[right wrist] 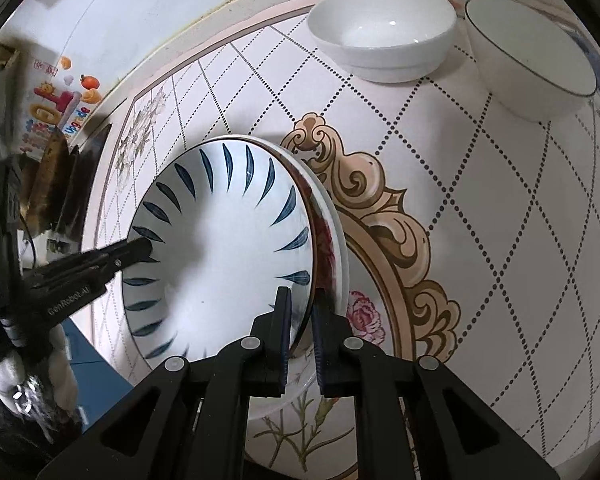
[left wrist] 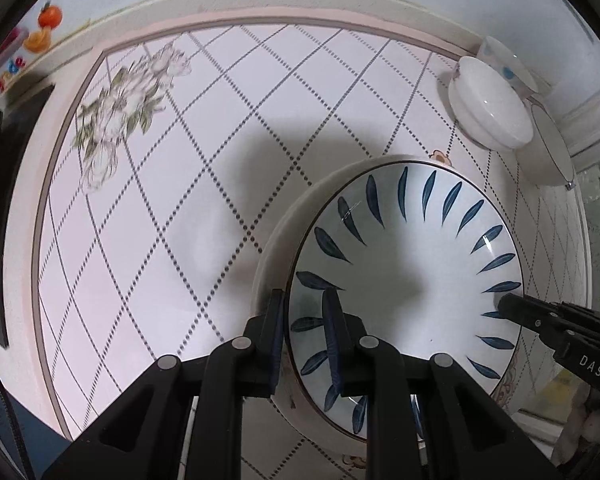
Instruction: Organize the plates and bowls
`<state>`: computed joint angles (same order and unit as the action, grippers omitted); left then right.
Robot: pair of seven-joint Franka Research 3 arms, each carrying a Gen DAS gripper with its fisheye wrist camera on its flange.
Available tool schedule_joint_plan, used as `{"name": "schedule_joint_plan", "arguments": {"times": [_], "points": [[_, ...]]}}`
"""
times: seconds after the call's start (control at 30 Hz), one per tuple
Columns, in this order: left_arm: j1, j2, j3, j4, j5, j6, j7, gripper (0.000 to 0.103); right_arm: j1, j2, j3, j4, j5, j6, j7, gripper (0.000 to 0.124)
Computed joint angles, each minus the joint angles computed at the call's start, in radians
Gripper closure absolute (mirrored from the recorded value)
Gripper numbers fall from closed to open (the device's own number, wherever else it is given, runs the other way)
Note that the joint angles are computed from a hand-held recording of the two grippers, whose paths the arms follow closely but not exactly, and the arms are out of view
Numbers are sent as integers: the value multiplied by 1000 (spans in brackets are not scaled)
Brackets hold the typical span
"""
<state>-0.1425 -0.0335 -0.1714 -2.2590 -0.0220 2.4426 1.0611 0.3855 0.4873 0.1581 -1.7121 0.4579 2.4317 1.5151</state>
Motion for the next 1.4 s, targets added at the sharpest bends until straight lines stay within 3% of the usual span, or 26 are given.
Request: {"name": "schedule_joint_plan", "arguments": {"times": [0.1,0.5,0.63,0.7,0.87,0.93,1.0,1.17,1.23,1.4], "points": [[0,-5,1,-5,-30,-12,-17,86,-4,2,1,7,8,-15,7,111],[-23,-138,-18,-22,91,-99,-187,86,-11,-71,4,-30,15,-67,-44,103],[-43,-205,-22,-6,103,-147,-212,84,9,-171,-6,-83,-16,-53,-42,79],[-53,-239,-27,3,116,-172,-216,83,19,-220,-10,-108,-32,-48,-26,73],[-77,-328,-40,7,153,-203,-227,71,41,-338,-17,-159,-90,-49,28,64],[-86,-352,-39,10,161,-217,-216,54,49,-390,-14,-189,-107,-39,43,58],[-98,-389,-29,-4,142,-217,-204,43,58,-434,-12,-212,-153,-37,83,52],[-111,-451,-19,-22,124,-241,-183,35,62,-527,-4,-268,-162,-36,129,45],[-119,-475,-11,-34,102,-244,-174,18,64,-559,3,-288,-182,-36,156,41],[-133,-510,-8,-52,82,-260,-146,18,68,-604,16,-317,-201,-34,209,34]]}}
